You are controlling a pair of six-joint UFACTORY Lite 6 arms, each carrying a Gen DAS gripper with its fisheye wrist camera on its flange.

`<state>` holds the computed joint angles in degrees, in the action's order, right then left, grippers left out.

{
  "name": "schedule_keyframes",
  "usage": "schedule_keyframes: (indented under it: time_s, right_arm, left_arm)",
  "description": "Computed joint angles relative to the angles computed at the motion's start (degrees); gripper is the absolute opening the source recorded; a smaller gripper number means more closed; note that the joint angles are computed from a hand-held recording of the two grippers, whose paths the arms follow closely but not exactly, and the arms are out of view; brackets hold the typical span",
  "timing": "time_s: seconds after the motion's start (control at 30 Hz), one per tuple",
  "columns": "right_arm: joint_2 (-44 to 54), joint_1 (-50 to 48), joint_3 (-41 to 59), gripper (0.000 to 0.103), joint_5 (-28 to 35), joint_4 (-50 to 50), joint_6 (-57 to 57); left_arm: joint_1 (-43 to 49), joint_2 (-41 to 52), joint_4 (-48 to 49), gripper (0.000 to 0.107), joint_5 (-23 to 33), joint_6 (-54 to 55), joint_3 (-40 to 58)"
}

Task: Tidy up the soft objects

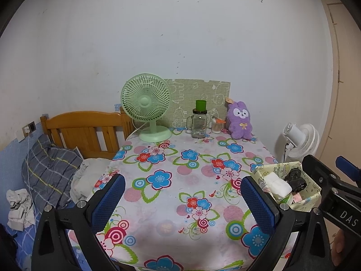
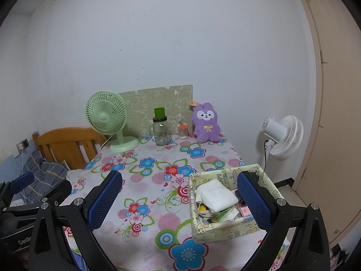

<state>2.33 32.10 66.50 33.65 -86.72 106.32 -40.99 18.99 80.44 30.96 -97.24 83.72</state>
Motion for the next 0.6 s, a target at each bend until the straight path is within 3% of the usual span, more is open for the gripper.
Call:
schedule_keyframes:
  time_s: [0.6]
  right_arm:
    - [0.37, -0.15, 0.46, 0.103, -0.12, 0.64, -0.88]
  left_arm:
    - [0.02, 0.1, -0.47, 0.103, -0.04, -0.33, -0.12]
